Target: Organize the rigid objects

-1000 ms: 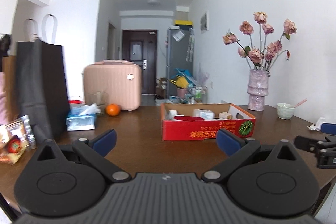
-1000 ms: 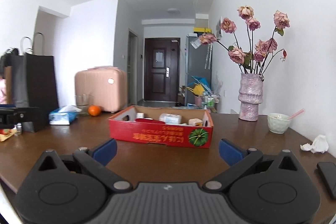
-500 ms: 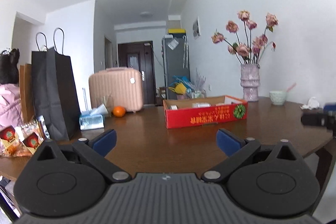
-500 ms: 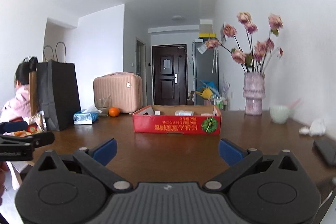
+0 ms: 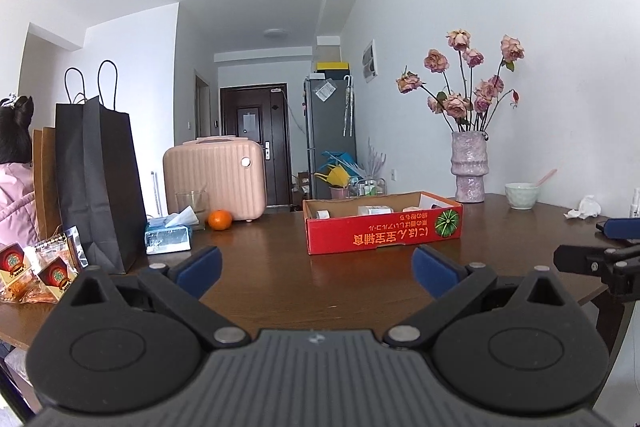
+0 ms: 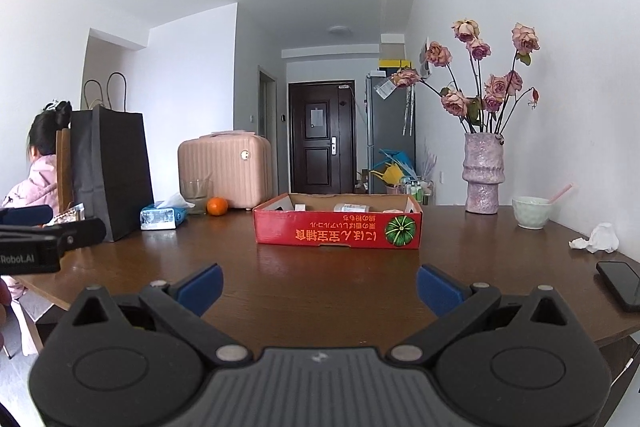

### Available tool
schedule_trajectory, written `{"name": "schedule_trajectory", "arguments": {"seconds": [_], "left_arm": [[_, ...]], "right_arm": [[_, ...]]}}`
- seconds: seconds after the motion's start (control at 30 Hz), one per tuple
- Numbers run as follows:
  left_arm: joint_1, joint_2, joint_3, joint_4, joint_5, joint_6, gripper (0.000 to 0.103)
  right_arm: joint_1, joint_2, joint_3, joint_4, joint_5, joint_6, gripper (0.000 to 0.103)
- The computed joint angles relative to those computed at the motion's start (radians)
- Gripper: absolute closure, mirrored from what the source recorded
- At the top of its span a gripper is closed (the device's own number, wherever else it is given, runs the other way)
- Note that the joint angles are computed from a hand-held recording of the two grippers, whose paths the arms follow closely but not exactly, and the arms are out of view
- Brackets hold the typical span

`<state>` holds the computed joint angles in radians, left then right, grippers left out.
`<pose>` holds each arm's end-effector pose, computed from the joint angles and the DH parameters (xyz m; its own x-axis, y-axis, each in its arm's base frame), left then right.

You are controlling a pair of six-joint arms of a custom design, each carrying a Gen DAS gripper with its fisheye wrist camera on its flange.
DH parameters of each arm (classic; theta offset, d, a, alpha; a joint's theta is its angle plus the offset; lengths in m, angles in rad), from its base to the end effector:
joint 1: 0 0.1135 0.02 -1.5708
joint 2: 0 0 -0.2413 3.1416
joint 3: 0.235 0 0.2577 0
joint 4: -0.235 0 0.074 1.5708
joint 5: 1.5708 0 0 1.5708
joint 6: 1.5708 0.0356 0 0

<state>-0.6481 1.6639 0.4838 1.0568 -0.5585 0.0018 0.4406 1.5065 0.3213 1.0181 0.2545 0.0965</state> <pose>0.2480 -0.1641 0.1321 -0.0979 0.0760 -0.9923 0.0929 0.9934 0.0670 0.2402 0.1033 0.1266 -0.1679 0.0239 -0.9855 -0.1728 0.9835 0.0533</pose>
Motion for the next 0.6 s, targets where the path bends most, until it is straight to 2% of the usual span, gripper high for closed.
{"name": "schedule_trajectory", "arguments": {"seconds": [0.6], "left_arm": [[0.011, 0.002, -0.015, 0.020, 0.046, 0.018, 0.000]], "right_arm": [[-0.001, 0.012, -0.001, 0.016, 0.002, 0.010, 0.000]]}}
